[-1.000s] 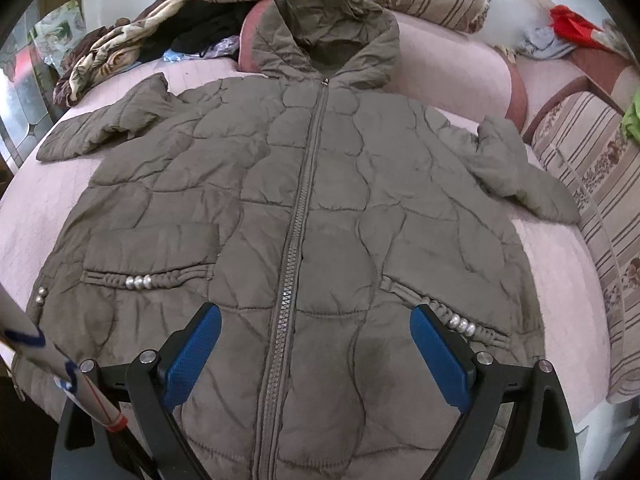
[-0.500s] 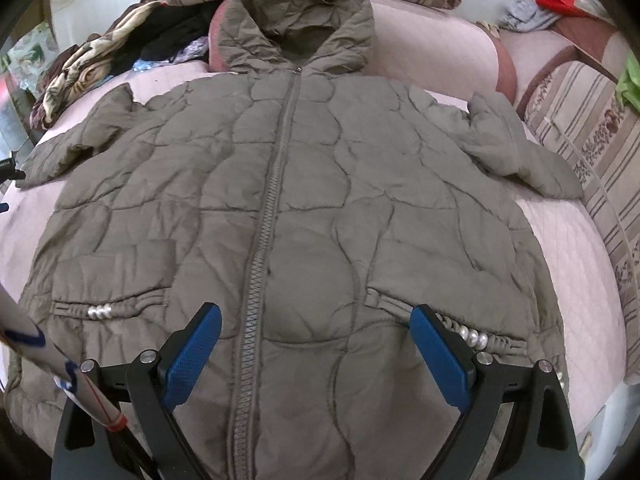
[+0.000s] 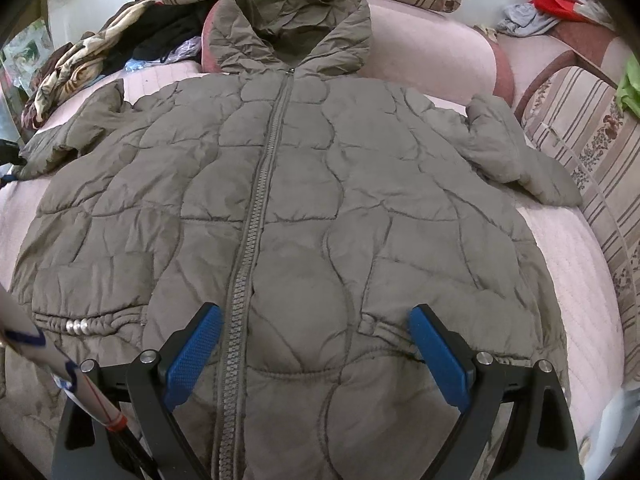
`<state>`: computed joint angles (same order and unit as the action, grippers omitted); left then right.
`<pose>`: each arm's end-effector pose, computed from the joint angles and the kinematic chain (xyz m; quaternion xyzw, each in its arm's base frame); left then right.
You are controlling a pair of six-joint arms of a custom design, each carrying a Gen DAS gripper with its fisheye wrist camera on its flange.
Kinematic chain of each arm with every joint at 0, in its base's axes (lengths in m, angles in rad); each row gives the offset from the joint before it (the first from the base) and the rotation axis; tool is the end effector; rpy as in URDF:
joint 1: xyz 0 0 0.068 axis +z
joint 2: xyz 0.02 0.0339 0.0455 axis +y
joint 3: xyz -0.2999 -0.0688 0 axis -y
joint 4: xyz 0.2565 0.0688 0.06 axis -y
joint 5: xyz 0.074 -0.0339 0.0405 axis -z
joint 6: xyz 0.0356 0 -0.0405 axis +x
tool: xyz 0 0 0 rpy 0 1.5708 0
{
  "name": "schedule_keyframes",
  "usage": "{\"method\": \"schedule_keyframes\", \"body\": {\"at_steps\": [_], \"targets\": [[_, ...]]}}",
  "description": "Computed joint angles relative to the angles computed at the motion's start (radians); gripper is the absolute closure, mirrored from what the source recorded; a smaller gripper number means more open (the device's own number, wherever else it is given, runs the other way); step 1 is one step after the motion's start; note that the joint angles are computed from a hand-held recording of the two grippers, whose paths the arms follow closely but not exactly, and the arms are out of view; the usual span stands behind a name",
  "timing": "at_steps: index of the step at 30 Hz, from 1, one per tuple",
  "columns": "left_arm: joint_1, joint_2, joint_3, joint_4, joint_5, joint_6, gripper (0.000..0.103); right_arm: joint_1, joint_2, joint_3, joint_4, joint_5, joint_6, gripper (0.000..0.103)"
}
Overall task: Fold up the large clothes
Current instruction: 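Lift the sleeve with the left tool and fold it across the coat body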
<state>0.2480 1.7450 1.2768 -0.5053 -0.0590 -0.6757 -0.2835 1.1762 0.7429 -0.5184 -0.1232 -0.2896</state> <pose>0.3771 0.0977 0.2561 -0.4335 0.8514 -0.0349 0.2934 0.2183 -0.0591 0.2481 -0.0217 0.9506 -0.0297 0.3082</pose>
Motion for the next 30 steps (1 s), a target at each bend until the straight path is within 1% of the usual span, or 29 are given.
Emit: {"method": "schedule_keyframes", "body": {"at_steps": [1, 2, 6, 9, 12, 16, 20, 23, 24, 26, 27, 28, 29, 30], "targets": [[0.003, -0.012, 0.009, -0.010, 0.029, -0.010, 0.086, -0.009, 0.002, 0.004, -0.002, -0.011, -0.001, 0.008], [0.001, -0.033, 0.007, -0.014, 0.040, -0.014, 0.087, -0.021, 0.004, 0.009, -0.006, -0.024, -0.002, 0.010], [-0.066, -0.110, 0.072, -0.071, 0.030, -0.011, 0.089, -0.076, -0.001, 0.030, -0.046, -0.087, -0.011, 0.016], [-0.177, -0.150, 0.162, -0.131, 0.002, -0.001, 0.090, -0.131, -0.020, 0.043, -0.083, -0.142, -0.027, 0.017], [-0.345, -0.164, 0.277, -0.179, -0.032, 0.011, 0.090, -0.191, -0.051, 0.046, -0.113, -0.192, -0.057, 0.017], [-0.584, -0.132, 0.387, -0.183, -0.066, 0.006, 0.090, -0.286, -0.066, 0.064, -0.157, -0.261, -0.105, 0.017], [-0.782, -0.050, 0.442, -0.159, -0.106, 0.000, 0.090, -0.396, -0.047, 0.090, -0.201, -0.329, -0.147, 0.017], [-0.892, 0.034, 0.458, -0.136, -0.104, -0.029, 0.090, -0.466, -0.024, 0.113, -0.237, -0.369, -0.184, 0.017], [-0.921, 0.066, 0.467, -0.141, -0.111, -0.037, 0.087, -0.481, -0.014, 0.120, -0.245, -0.376, -0.195, 0.017], [-0.976, 0.132, 0.492, -0.179, -0.159, -0.046, 0.083, -0.506, 0.001, 0.137, -0.261, -0.387, -0.213, 0.017], [-1.007, 0.157, 0.507, -0.211, -0.184, -0.053, 0.077, -0.517, 0.012, 0.152, -0.269, -0.391, -0.222, 0.017], [-1.026, 0.180, 0.516, -0.243, -0.191, -0.060, 0.070, -0.523, 0.024, 0.167, -0.279, -0.396, -0.229, 0.017], [-1.034, 0.185, 0.509, -0.252, -0.177, -0.068, 0.069, -0.528, 0.037, 0.182, -0.290, -0.403, -0.235, 0.017], [-1.048, 0.162, 0.460, -0.226, -0.156, -0.084, 0.067, -0.530, 0.052, 0.198, -0.299, -0.409, -0.238, 0.016]]}}
